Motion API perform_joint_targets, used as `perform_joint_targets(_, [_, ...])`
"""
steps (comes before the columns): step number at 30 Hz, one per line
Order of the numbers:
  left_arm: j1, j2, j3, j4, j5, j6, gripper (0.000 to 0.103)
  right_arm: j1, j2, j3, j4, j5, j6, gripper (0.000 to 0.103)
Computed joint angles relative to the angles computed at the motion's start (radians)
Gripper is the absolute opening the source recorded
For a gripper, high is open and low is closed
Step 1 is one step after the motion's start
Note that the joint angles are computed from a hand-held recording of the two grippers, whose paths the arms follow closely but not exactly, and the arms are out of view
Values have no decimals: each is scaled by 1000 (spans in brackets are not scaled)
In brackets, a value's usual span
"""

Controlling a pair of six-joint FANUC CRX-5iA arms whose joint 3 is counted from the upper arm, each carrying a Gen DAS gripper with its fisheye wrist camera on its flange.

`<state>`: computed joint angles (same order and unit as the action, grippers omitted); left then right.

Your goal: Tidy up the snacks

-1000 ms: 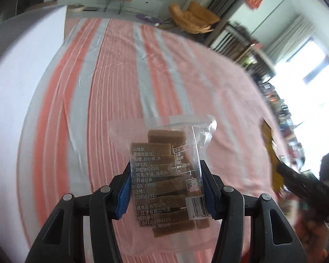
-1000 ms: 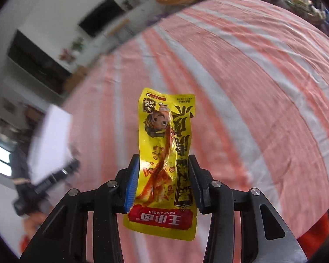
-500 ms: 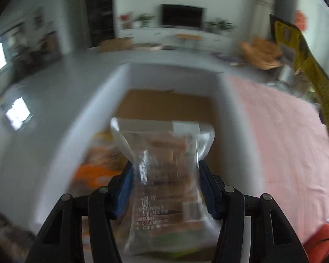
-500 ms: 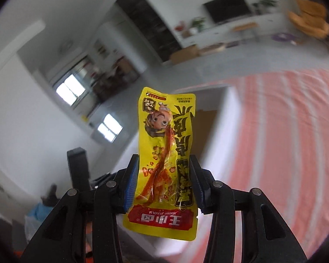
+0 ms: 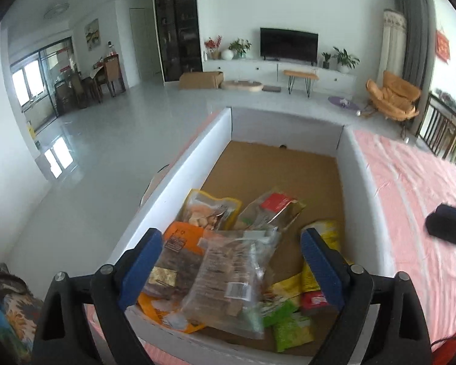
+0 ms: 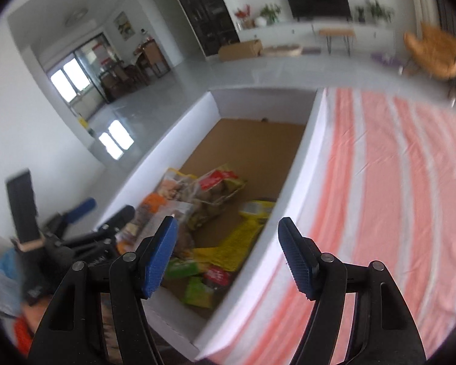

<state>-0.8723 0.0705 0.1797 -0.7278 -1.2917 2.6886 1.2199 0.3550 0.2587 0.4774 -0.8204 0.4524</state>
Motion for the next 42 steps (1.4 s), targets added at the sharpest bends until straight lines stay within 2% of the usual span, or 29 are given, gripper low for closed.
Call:
perform_joint_targets(3, [-52, 20, 52, -81, -92, 45, 103, 31, 3, 3, 66, -45, -8, 73])
perform_joint_targets(5, [-98, 44, 101, -149, -188, 62, 103, 45, 8, 9, 80, -68, -4, 74])
perform_joint_targets(10, [-123, 38, 113, -171, -214, 60, 103, 65, 48, 72, 52, -142, 52, 74])
perform_joint_targets(14, [-125, 62, 140, -176, -268, 19, 103, 85, 53, 79, 90, -170, 45, 74])
perform_joint_targets(22, [-43, 21, 76, -38, -177, -4, 103, 86, 70, 96, 110, -206, 31, 74])
perform_joint_targets(30, [-47, -6, 51, -41, -139, 2, 103, 85, 91, 126, 95, -233, 53, 74])
perform_joint_targets(42, [-58, -9, 50, -64, -146, 4, 103, 88, 109, 146, 96, -243, 75, 74])
